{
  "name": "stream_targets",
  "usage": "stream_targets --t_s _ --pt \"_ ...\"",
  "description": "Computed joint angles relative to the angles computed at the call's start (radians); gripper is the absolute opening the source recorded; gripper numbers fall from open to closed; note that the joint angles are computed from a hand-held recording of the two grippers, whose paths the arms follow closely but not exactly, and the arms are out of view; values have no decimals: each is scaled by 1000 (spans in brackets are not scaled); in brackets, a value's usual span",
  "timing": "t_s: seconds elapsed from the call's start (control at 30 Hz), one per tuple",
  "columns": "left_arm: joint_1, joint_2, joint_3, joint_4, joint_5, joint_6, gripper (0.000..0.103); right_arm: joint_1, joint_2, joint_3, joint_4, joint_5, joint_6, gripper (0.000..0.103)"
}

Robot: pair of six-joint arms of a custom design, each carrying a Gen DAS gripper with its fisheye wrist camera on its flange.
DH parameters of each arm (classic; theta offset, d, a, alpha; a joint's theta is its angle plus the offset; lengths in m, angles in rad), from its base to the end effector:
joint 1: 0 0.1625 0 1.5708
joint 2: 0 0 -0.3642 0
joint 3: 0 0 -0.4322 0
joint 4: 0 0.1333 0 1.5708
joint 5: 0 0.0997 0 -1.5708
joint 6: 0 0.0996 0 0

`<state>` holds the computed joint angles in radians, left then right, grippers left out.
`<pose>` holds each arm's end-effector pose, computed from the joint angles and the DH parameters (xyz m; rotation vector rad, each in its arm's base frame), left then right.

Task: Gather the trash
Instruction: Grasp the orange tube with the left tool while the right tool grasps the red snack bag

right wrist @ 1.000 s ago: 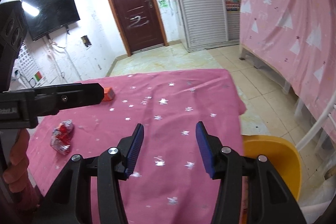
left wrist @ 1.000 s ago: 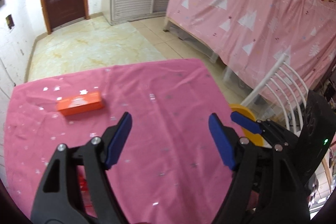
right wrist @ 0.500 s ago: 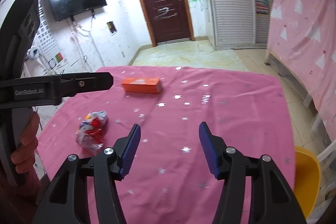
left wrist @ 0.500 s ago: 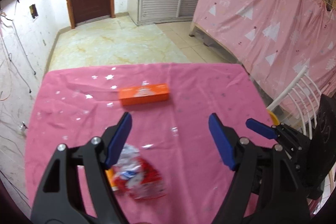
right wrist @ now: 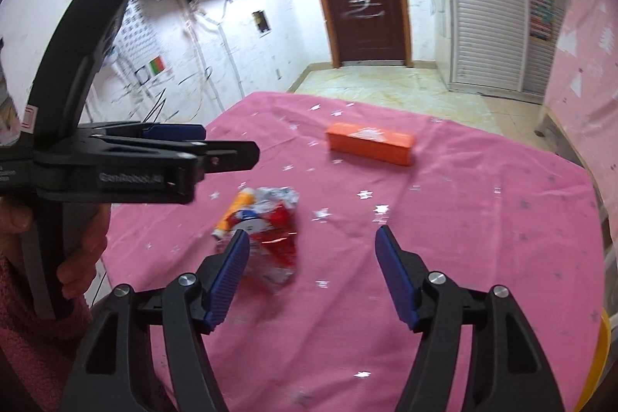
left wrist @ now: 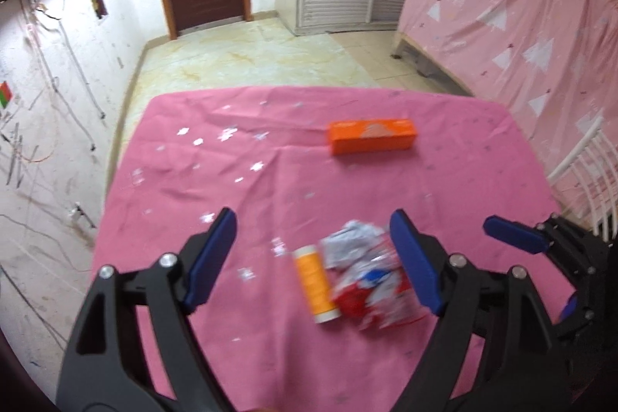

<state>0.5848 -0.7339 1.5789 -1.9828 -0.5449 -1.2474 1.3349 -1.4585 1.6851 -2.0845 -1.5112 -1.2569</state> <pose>-0.4015 -0.5278 -0.0055 -0.0163 2.1911 -0.8909 -0.0015 -0.6021 0.3602 1.4608 -2.5824 0.3749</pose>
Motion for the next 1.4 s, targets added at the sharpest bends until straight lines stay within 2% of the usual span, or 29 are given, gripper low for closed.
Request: stream_targets --t_s 0.17,0.23,0.47,0.5,0.53,0.6,0.73,0.93,0.97,1.07,1.13,1.17,1.23,1.3,1.4 --pt "0 -31 32 135 13 -114 78 20 -5 32 12 -21 -20 67" --pt "-1 -38 43 152 10 -131 78 31 -5 48 11 -38 -28 68" --pt "5 -54 86 70 -16 -79 74 49 14 65 3 -86 -3 68" --pt "6 -54 91 55 -20 -69 74 49 17 65 5 -92 4 66" --pt "8 -58 104 15 -29 -41 74 49 19 63 6 -96 9 56" --pt "11 -59 120 -52 -44 8 74 46 25 57 7 -108 13 44" --pt "12 -45 124 -113 -65 73 74 36 30 53 -9 -112 6 30" --pt "13 3 85 -111 -63 117 74 20 43 27 -30 -103 21 29" --pt "15 14 73 -103 -59 120 72 18 44 25 -36 -101 24 29" --pt "23 48 34 -81 -57 132 55 10 50 9 -31 -93 31 29" --pt "30 75 -2 -39 -61 132 39 9 54 1 -31 -90 39 29" --pt "31 84 -10 -36 -60 140 35 5 52 -3 -29 -87 40 29" --pt "28 97 -28 -12 -55 147 21 -1 58 -18 -22 -80 49 29" --pt "26 110 -46 13 -50 147 16 -4 61 -25 -19 -74 54 29" --pt "28 111 -52 15 -55 137 16 -10 63 -37 -13 -55 61 29"
